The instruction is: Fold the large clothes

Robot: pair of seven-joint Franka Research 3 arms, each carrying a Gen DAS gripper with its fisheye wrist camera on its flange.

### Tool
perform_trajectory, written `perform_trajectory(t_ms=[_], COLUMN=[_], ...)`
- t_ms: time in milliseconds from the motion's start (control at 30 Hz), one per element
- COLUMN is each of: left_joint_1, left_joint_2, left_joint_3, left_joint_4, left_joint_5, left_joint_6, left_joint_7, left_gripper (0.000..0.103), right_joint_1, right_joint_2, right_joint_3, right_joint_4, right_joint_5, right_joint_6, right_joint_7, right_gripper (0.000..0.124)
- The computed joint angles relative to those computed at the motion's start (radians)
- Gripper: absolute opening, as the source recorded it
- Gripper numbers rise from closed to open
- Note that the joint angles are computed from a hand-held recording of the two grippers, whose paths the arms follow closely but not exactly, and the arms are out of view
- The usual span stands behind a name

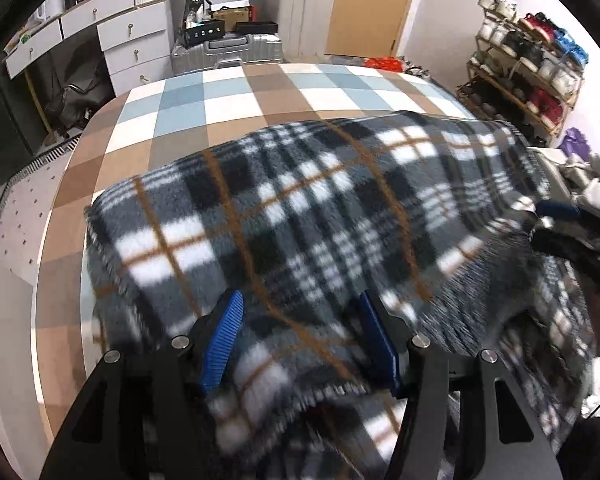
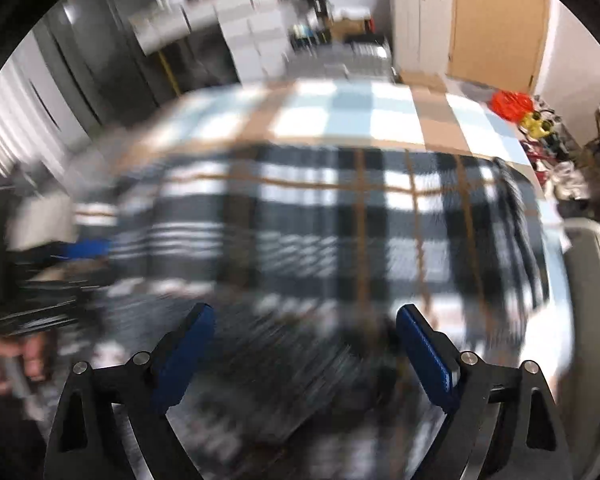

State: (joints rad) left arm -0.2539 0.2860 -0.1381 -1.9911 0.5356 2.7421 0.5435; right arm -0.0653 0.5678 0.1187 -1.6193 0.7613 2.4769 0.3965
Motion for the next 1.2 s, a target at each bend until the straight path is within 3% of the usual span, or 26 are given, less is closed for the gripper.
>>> perform_trajectory(t_ms=[100, 200, 267, 333, 433, 500, 567, 700, 800, 967, 1067, 1167, 1200], left_joint_1=[-0.008, -0.020, -0.031, -0.033, -0.029, -0.031, -0.034, -0.048, -0.055, -0.062, -0.071, -0.064, -0.068], left_joint_2=[-0.056, -0.148, -0.212, -0.282, -0.384, -0.448, -0.485, -0.496, -0.497, -0.518, -0.531, -0.515, -0.506], left_joint_3=[-0.007, -0.013, -0.024, -0.042, -0.115, -0.174, -0.213, -0.236, -0.238, -0.212, -0.201, -0.167, -0.161], left_joint_4=[-0.050, -0.138, -0.179, -0.232, -0.286, -0.322, -0.353, -0.397, -0.425, -0.467, -0.512, -0.565, -0.573], left_joint_5=[0.010, 0.051, 0.106, 0.229, 0.401, 0.489, 0.539, 0.571, 0.572, 0.481, 0.402, 0.327, 0.282], left_joint_6=[-0.025, -0.005, -0.034, -0.005, -0.072, -0.160, -0.202, -0.201, -0.198, -0.153, -0.081, 0.121, 0.151], left_joint_7=[-0.007, -0.095, -0.217, -0.403, -0.656, -0.812, -0.910, -0.949, -1.003, -0.919, -0.844, -0.775, -0.741], left_gripper=[0.055, 0.055, 0.055, 0.056, 0.064, 0.083, 0.087, 0.087, 0.087, 0.087, 0.087, 0.087, 0.087], right_joint_1=[-0.146, -0.195, -0.216, -0.231, -0.224, -0.215, -0.203, -0.176, -0.164, -0.172, -0.172, -0.169, -0.168], right_joint_2=[-0.146, -0.264, -0.337, -0.385, -0.404, -0.387, -0.389, -0.387, -0.409, -0.418, -0.396, -0.373, -0.366], right_joint_3=[0.069, 0.063, 0.046, 0.015, -0.036, -0.074, -0.105, -0.168, -0.197, -0.232, -0.236, -0.230, -0.228], right_joint_4=[-0.198, -0.358, -0.453, -0.521, -0.553, -0.526, -0.530, -0.527, -0.556, -0.572, -0.548, -0.520, -0.512], right_joint_5=[0.263, 0.463, 0.587, 0.692, 0.734, 0.696, 0.694, 0.686, 0.705, 0.770, 0.774, 0.746, 0.736], right_joint_6=[-0.065, -0.081, -0.108, -0.152, -0.194, -0.234, -0.258, -0.306, -0.302, -0.333, -0.316, -0.285, -0.279], right_joint_7=[-0.232, -0.437, -0.589, -0.718, -0.740, -0.676, -0.659, -0.587, -0.625, -0.661, -0.635, -0.596, -0.582], right_gripper=[0.094, 0.096, 0.099, 0.103, 0.103, 0.103, 0.103, 0.103, 0.103, 0.103, 0.103, 0.103, 0.103])
